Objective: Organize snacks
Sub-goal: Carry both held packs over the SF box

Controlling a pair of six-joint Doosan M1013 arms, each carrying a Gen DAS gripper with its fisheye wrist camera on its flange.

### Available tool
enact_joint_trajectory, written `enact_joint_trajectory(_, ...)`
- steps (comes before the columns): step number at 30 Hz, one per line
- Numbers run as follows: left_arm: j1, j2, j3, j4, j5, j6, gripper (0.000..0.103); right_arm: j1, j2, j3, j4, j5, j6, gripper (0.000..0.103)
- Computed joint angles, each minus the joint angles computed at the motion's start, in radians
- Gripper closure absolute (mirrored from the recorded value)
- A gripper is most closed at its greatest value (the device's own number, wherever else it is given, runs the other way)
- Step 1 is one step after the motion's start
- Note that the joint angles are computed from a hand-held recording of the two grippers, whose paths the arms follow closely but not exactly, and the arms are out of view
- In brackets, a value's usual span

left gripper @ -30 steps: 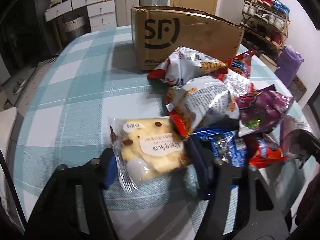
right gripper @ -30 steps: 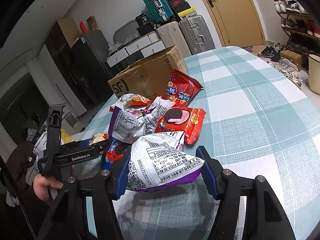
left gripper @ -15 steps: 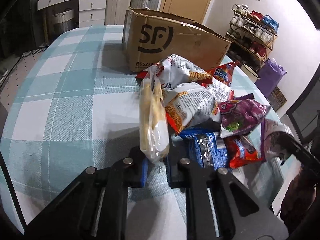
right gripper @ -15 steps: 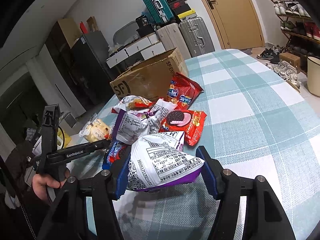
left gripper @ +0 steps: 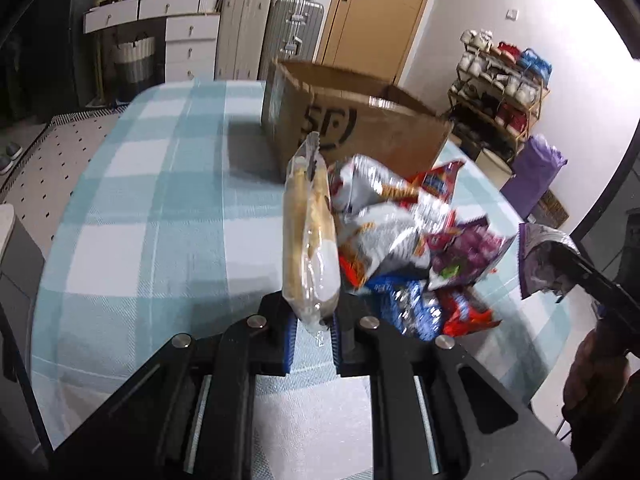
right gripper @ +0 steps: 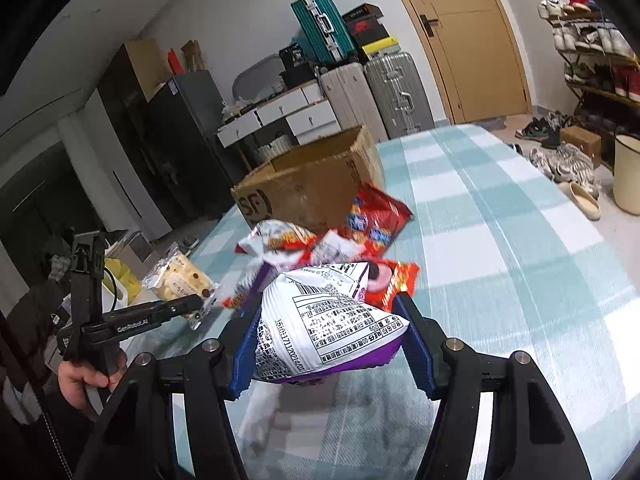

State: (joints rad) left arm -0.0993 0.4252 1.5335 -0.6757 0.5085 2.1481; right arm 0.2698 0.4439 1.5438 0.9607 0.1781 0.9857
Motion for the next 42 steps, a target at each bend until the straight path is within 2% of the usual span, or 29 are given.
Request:
enact_joint_trajectory(4, 0.005, -0.013, -0.017, -0.044, 0.007, 0.049, 0.092, 0.002, 0.004, -0.027, 0.033, 0.003, -0.049, 0.04)
enact_joint_trajectory(10, 0.003, 0.01, -0.106, -0.068, 0.089, 0.079, 0.092, 0.004, 0.026, -0.105, 0.036, 0.023, -0.103, 0.04)
enact_joint_trajectory(16, -0.01, 0.053, -0.23, -0.041, 0.155, 0.085, 0.092, -0.004, 0.071, -0.229, -0.039, 0.098, -0.037, 0.04)
enact_joint_trajectory(22, -0.02, 0.119, -0.39, 0.034, 0.247, 0.027, 0.092, -0.015, 0.134, -0.381, -0.104, 0.18, 0.043, 0.04)
enact_joint_trajectory(28, -0.041, 0.215, -0.579, 0.127, 0.341, -0.053, 0.092, -0.029, 0.213, -0.542, -0.209, 0.265, 0.173, 0.04)
enact_joint_trajectory(35, -0.059, 0.368, -0.838, 0.199, 0.491, -0.157, 0.092, -0.044, 0.334, -0.752, -0.333, 0.383, 0.34, 0.04)
enact_joint_trajectory(42, -0.072, 0.481, -1.014, 0.251, 0.571, -0.2, 0.092, -0.053, 0.455, -0.936, -0.421, 0.491, 0.455, 0.04)
